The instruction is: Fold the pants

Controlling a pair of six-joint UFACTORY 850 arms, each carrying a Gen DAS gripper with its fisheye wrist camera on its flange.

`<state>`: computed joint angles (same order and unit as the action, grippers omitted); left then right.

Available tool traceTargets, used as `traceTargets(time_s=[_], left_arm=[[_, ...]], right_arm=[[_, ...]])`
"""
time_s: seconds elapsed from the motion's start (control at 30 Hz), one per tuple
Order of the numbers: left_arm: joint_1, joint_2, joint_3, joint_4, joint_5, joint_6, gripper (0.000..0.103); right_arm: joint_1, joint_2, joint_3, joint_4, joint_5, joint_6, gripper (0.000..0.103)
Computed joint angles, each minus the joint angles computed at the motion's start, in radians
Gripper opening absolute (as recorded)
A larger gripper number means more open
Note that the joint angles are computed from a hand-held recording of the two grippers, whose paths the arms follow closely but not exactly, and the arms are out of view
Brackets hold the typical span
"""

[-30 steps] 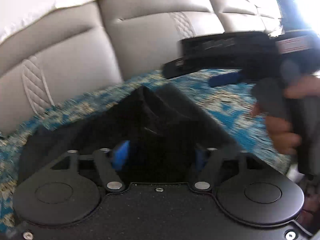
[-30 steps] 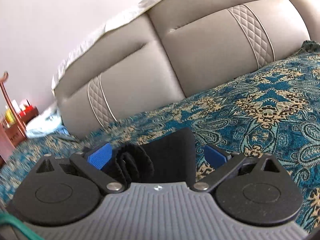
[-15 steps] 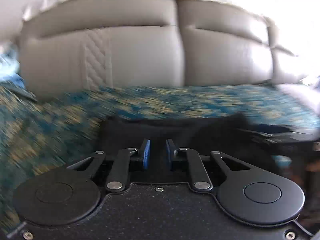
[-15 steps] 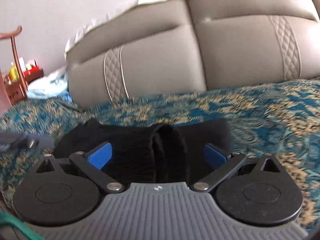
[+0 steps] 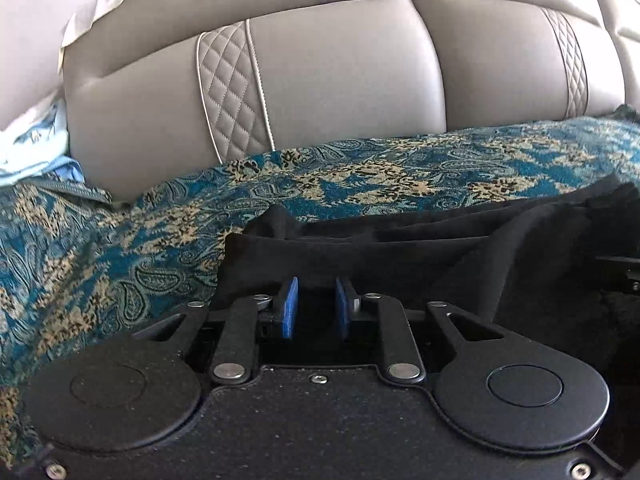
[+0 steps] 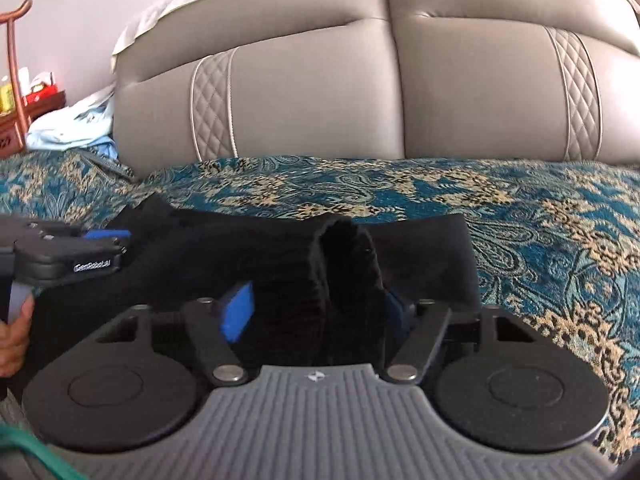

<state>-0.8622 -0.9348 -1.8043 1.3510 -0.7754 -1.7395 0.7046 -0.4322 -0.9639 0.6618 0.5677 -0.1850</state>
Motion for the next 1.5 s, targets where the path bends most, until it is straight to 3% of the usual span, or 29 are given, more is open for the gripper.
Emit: traceTargets(time_s=[0.17, 0.23, 0.53, 0.6, 0.67, 0.7, 0.73, 0.8, 0.9, 1.1, 1.2, 1.27, 1.4, 1.5], left_arm=[[0.001, 0.005, 0.006, 0.003, 0.003, -0.003, 0.02], [0.002, 0.005, 0.005, -0.001, 0.004, -0.005, 0.02], [0.013, -0.003, -0.032, -0.036, 0.041, -0.014, 0.022], [0.018, -0.012, -0.045, -0.044, 0.054, -0.017, 0.023], [0.017, -0.022, -0.061, -0.051, 0.053, -0.011, 0.022], [0.014, -0.025, -0.069, -0.058, 0.046, 0.002, 0.027], [0.012, -0.024, -0.068, -0.06, 0.046, 0.01, 0.032], [0.005, -0.005, -0.042, -0.041, 0.052, -0.012, 0.055], [-0.007, 0.044, 0.03, 0.015, 0.066, -0.064, 0.074], [-0.051, 0.156, 0.208, 0.153, 0.048, -0.223, 0.097], [-0.051, 0.199, 0.273, 0.211, 0.056, -0.282, 0.098], [-0.026, 0.22, 0.297, 0.208, 0.093, -0.311, 0.098], [0.06, 0.251, 0.342, 0.269, 0.264, -0.483, 0.098], [0.112, 0.229, 0.313, 0.208, 0.371, -0.459, 0.095]], right_arm=[[0.006, 0.015, 0.021, 0.012, 0.028, -0.003, 0.048], [0.017, 0.018, 0.027, 0.049, 0.059, -0.032, 0.036], [0.048, 0.021, 0.038, 0.188, 0.19, -0.113, 0.035], [0.037, 0.022, 0.034, 0.218, 0.184, -0.126, 0.036], [0.02, 0.017, 0.025, 0.24, 0.142, -0.119, 0.043], [0.014, 0.011, 0.018, 0.261, 0.122, -0.131, 0.055], [0.015, 0.007, 0.015, 0.281, 0.12, -0.141, 0.059], [0.028, 0.009, 0.024, 0.289, 0.156, -0.151, 0.067], [0.058, 0.028, 0.069, 0.26, 0.251, -0.102, 0.078], [0.112, 0.081, 0.157, 0.297, 0.378, -0.065, 0.093], [0.096, 0.107, 0.181, 0.265, 0.362, -0.049, 0.103], [0.055, 0.125, 0.188, 0.203, 0.308, 0.003, 0.103], [-0.033, 0.125, 0.176, 0.049, 0.184, 0.179, 0.103], [-0.08, 0.093, 0.135, -0.05, 0.096, 0.26, 0.103]])
